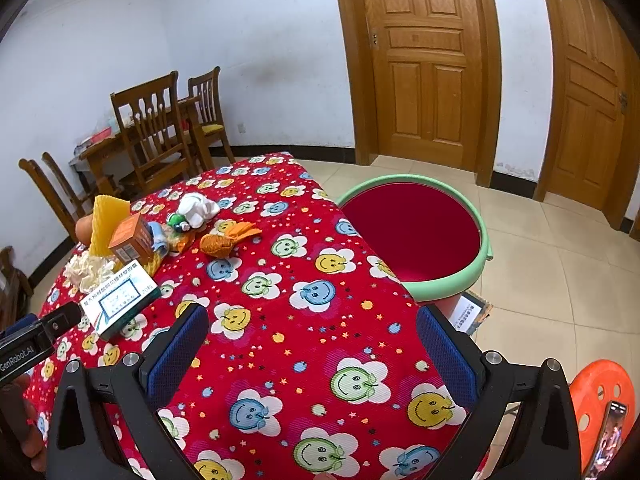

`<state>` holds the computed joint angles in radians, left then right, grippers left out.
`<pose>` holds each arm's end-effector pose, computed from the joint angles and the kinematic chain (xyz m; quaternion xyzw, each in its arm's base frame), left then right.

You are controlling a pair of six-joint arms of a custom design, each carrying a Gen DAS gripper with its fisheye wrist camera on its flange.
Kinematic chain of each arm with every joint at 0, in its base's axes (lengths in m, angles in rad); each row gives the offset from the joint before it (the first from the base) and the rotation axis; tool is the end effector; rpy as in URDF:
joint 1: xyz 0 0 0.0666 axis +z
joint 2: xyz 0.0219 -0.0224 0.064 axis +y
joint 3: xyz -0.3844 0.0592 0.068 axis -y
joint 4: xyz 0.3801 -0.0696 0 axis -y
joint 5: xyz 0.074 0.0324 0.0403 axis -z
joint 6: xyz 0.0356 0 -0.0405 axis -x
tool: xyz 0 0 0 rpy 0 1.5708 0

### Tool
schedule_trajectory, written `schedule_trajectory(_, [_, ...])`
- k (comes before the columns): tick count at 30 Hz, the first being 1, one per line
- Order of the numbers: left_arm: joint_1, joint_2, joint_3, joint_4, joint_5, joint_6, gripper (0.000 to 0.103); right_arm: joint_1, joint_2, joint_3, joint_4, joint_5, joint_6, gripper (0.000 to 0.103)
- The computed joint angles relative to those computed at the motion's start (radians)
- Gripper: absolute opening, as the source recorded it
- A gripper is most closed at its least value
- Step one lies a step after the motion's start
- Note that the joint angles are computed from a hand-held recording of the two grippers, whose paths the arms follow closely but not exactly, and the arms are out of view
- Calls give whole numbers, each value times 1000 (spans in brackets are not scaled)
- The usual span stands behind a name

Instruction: Collect trash

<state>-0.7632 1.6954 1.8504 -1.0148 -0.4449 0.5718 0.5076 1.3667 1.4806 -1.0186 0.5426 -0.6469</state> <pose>0.4307 -0.3914 0.4817 0.0109 0.9175 -0.0477 0.3946 0.4047 0.2036 0.4817 0.1508 0.9022 -0.0403 0.4021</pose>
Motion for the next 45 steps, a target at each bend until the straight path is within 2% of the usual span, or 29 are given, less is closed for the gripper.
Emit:
schedule_trajectory(18, [-1, 1, -2, -3, 0, 2, 102, 1, 2, 1, -3, 0, -4, 103])
schedule_trajectory(30, [9, 43, 33, -33, 22, 1, 102, -30, 4, -17, 18, -57, -20, 103])
schedule_trajectory(42, [51, 137, 136, -87, 123, 17, 101, -86, 38, 5, 62, -163, 10, 103])
schedule_trajectory(45, [61, 153, 150, -91, 167, 28, 96, -95, 55, 22, 59, -180, 25, 103])
